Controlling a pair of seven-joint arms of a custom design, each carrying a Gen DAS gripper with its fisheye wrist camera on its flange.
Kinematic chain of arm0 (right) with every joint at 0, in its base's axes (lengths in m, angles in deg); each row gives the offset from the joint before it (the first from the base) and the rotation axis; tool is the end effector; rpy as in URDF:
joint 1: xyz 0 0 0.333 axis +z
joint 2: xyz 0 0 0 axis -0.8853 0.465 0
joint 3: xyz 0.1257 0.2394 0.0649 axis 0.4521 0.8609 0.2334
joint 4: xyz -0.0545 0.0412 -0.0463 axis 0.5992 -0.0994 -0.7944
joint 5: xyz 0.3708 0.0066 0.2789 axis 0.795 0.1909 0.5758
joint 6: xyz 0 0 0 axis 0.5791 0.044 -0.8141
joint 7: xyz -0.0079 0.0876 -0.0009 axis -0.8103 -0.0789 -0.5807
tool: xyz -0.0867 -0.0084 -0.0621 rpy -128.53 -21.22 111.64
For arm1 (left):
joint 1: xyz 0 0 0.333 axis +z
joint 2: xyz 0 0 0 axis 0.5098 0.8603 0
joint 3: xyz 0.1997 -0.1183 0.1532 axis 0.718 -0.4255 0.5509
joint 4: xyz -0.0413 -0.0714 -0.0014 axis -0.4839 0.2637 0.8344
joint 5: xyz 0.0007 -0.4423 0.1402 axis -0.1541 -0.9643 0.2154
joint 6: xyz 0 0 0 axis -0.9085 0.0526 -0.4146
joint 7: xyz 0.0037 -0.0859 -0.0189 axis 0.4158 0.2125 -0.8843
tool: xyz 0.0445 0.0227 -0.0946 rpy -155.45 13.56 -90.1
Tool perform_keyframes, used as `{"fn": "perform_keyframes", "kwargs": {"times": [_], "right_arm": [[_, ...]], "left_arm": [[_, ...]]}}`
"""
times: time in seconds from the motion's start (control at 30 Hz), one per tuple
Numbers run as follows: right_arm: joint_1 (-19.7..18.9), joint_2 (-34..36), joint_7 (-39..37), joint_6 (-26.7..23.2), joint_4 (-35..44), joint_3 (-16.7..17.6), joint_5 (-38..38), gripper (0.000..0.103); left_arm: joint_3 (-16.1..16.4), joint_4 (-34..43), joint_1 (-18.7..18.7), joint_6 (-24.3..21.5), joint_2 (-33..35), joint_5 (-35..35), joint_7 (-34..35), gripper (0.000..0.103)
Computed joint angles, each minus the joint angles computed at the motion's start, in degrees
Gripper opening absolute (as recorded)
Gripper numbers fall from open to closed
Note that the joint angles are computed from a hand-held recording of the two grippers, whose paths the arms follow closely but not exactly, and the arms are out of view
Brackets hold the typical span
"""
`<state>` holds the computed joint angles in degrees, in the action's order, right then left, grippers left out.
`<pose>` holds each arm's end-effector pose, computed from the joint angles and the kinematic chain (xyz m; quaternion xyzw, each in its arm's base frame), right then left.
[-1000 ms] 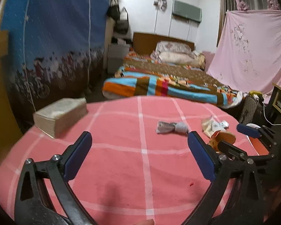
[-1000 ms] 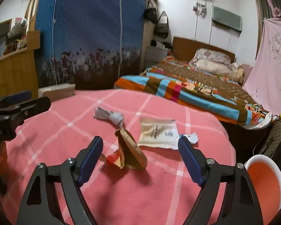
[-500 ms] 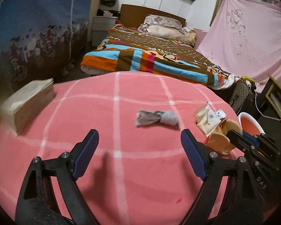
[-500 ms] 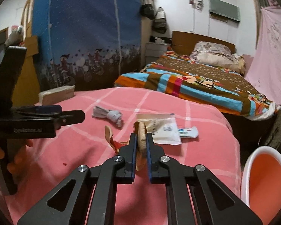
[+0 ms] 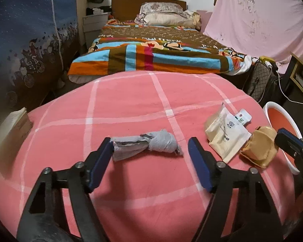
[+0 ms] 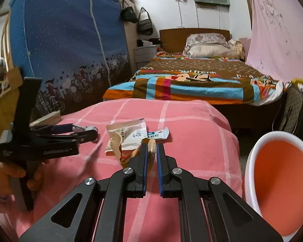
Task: Collect trash
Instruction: 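Grasp the gray cloth with the left tool while the right tool grasps the tan wrapper, then carry the gray cloth and tan wrapper toward the bucket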
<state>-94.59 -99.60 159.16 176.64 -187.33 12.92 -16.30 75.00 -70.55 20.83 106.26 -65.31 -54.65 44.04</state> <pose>0.4624 0.3528 0.3931 -0.6781 0.5628 -0.2438 0.4050 0.5233 -0.2647 0.3794 -0.6110 0.6994 -0.3024 0.2148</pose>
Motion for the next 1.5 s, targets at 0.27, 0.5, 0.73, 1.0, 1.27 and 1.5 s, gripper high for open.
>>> {"fn": "perform_keyframes", "kwargs": {"times": [0.27, 0.5, 0.73, 1.0, 1.27, 1.5], "right_arm": [[2.62, 3.59, -0.27, 0.51, -0.22, -3.35, -0.12, 0.008], [6.15, 5.14, -2.03, 3.08, -1.38, -6.83, 2.40, 0.030], [4.23, 4.27, -6.69, 4.73, -1.25, -3.92, 6.41, 0.054], [1.88, 13.72, -10.11, -0.57, 4.18, -2.07, 2.02, 0.056], [-4.02, 14.05, -1.61, -3.23, 5.63, 3.04, -6.36, 0.033], [-2.26, 8.14, 2.12, 3.52, 2.34, 1.39, -6.76, 0.029]], "left_arm": [[0.78, 0.10, -1.57, -0.56, 0.37, -4.13, 4.86, 0.022], [0.76, -0.85, -1.71, 0.58, -0.26, -5.46, 6.50, 0.009], [1.00, -3.06, -2.42, 2.50, -2.02, -7.70, 8.61, 0.000], [3.02, -7.06, -4.98, 4.35, -5.37, -13.81, 13.37, 0.000], [0.36, -11.42, -2.99, 8.71, -9.43, -12.27, 12.39, 0.000], [-11.38, -15.39, 8.13, 13.62, -15.84, -4.06, 3.44, 0.000]]}}
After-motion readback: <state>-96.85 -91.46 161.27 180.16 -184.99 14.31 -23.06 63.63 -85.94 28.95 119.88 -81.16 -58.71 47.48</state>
